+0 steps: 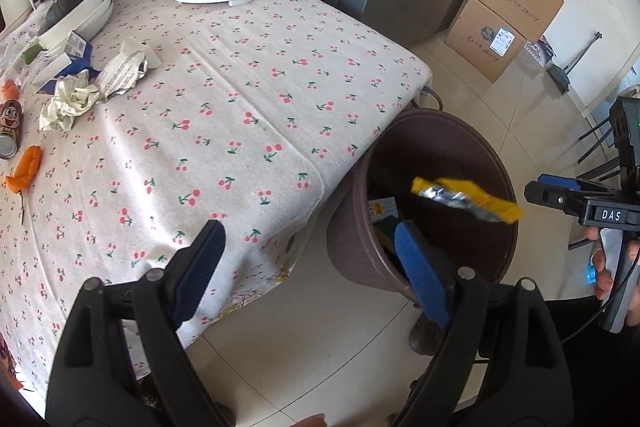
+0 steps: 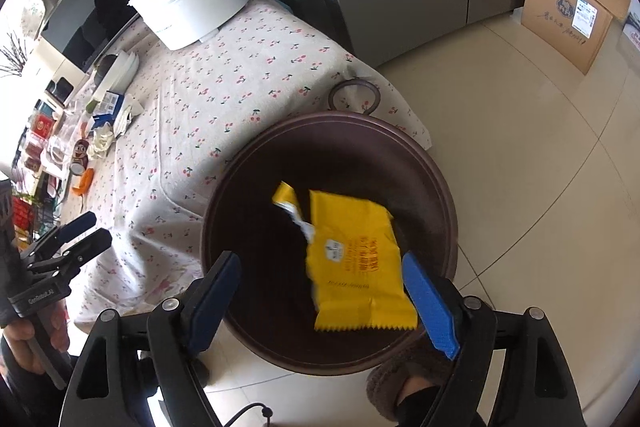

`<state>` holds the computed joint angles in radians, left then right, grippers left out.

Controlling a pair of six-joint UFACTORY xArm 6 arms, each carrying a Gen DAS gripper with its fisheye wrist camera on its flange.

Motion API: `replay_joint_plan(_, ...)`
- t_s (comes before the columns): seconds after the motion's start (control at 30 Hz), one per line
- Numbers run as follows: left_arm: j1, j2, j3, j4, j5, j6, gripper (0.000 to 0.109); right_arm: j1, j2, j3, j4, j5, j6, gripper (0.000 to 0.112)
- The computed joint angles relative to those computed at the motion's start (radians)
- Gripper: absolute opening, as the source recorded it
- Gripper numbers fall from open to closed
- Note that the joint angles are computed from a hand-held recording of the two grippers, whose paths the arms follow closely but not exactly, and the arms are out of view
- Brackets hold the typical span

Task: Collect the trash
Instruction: 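Carry the sponge and wrapper over the brown bin and open both tools, then grasp the orange pepper with the left tool while the right reaches the white paper packet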

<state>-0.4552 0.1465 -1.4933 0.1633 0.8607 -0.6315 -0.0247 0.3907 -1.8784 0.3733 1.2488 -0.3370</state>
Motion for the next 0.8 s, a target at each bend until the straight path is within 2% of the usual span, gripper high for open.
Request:
replay_joint_plan(0.43,0.078,-0.180,0.193,0.057,-0.005,-0.084,0.087,0.134,0.028,-0.073,-0.036,0.006,0.010,0.087)
replay_joint_plan(0.8,0.185,-0.317,0.332,0.097,0.033,-0.162,0.088,0.286,0.129,-0.247,-0.053,0.037,0.043,0.087)
